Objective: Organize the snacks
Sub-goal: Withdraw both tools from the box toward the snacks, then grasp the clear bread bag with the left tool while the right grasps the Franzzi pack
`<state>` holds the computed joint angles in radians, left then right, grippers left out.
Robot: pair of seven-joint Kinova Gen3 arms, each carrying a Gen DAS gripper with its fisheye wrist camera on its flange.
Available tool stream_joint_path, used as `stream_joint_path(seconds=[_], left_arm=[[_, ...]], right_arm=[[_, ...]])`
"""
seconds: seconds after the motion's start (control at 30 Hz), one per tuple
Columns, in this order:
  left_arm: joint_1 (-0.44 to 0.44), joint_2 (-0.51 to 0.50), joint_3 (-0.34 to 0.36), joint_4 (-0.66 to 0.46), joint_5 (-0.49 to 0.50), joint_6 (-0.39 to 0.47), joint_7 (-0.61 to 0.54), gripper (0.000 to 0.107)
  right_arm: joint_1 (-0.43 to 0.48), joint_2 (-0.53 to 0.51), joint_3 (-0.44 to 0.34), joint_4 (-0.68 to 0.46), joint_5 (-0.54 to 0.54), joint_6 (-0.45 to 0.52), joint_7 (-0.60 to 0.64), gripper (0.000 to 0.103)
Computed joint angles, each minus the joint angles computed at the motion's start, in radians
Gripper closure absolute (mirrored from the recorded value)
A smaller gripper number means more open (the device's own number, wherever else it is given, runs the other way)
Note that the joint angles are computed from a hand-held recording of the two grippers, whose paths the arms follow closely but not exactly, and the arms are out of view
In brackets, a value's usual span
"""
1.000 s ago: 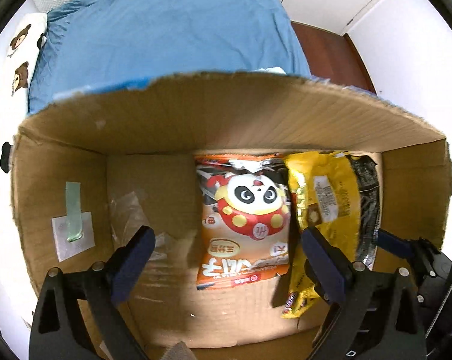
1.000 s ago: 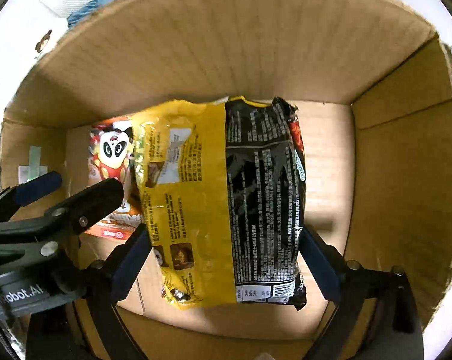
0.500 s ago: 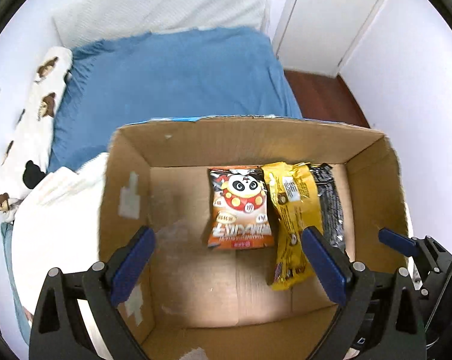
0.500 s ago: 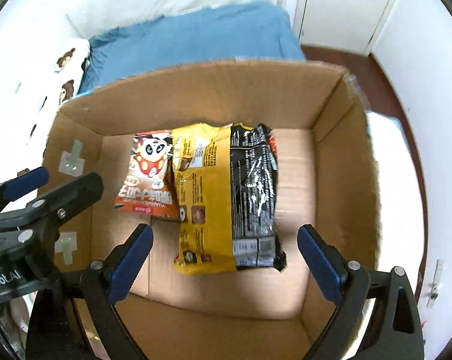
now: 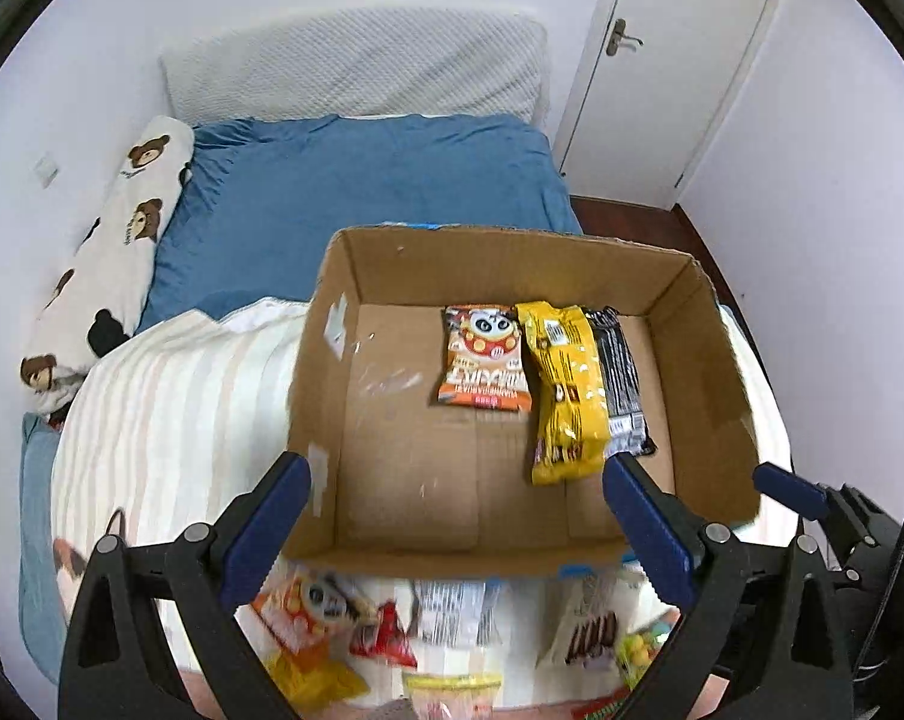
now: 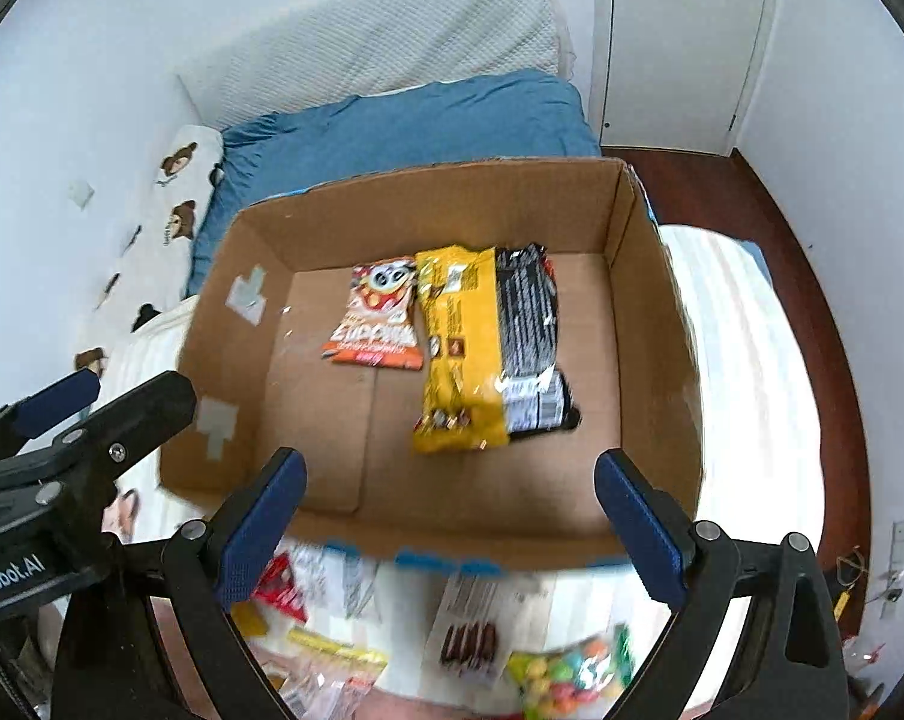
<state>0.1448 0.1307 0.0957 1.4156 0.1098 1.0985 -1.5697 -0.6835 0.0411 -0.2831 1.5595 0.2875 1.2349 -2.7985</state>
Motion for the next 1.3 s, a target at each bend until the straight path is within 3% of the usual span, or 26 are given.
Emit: stream_joint_path(seconds=[0.17,0.3,0.5,0.6,0.8,0.9,0.93,0.97,1.03,1.3], left_arm=[[-0.012,-0.115,-0.014,0.116,-0.012,0.009,0.038,0.007],[-0.017,-0.191,-0.011,0.251,-0.061,0.008,0.087,0.007],[-0.027,-0.142,-0.018,0.440,-0.045,0.013,0.023,0.008],[-0.011,-0.078,-0.001,0.495,-0.049,-0.014,-0.012,0.008],[0.075,0.091,0.037,0.510,-0.093,-0.056,-0.016,0.008],[0.114,0.116,0.033,0.515,-0.134,-0.082,0.019,0.026],[0.112,0.113,0.030,0.519,-0.130,-0.090,0.018,0.035],[0.102,0.102,0.023,0.525,-0.121,-0.099,0.017,0.040],[0.075,0.090,0.012,0.524,-0.098,-0.096,0.003,0.044],[-0.099,0.105,-0.030,0.546,0.074,-0.078,-0.164,0.044]], right_arm=[[-0.017,-0.073,-0.042,0.095,-0.067,-0.061,-0.053,0.004],[-0.012,-0.113,-0.071,0.220,-0.168,-0.168,-0.087,0.004],[0.006,-0.120,-0.075,0.411,-0.315,-0.331,-0.126,0.004],[0.014,-0.105,-0.080,0.471,-0.315,-0.390,-0.173,0.004],[0.005,0.011,-0.047,0.468,-0.279,-0.433,-0.174,0.004],[-0.006,0.129,-0.017,0.394,-0.260,-0.369,-0.126,0.008],[-0.020,0.160,-0.001,0.372,-0.255,-0.335,-0.121,0.017],[-0.045,0.172,0.018,0.363,-0.244,-0.315,-0.133,0.030],[-0.065,0.158,0.022,0.373,-0.226,-0.323,-0.146,0.042],[-0.094,0.074,-0.040,0.435,-0.366,-0.395,-0.057,0.042]])
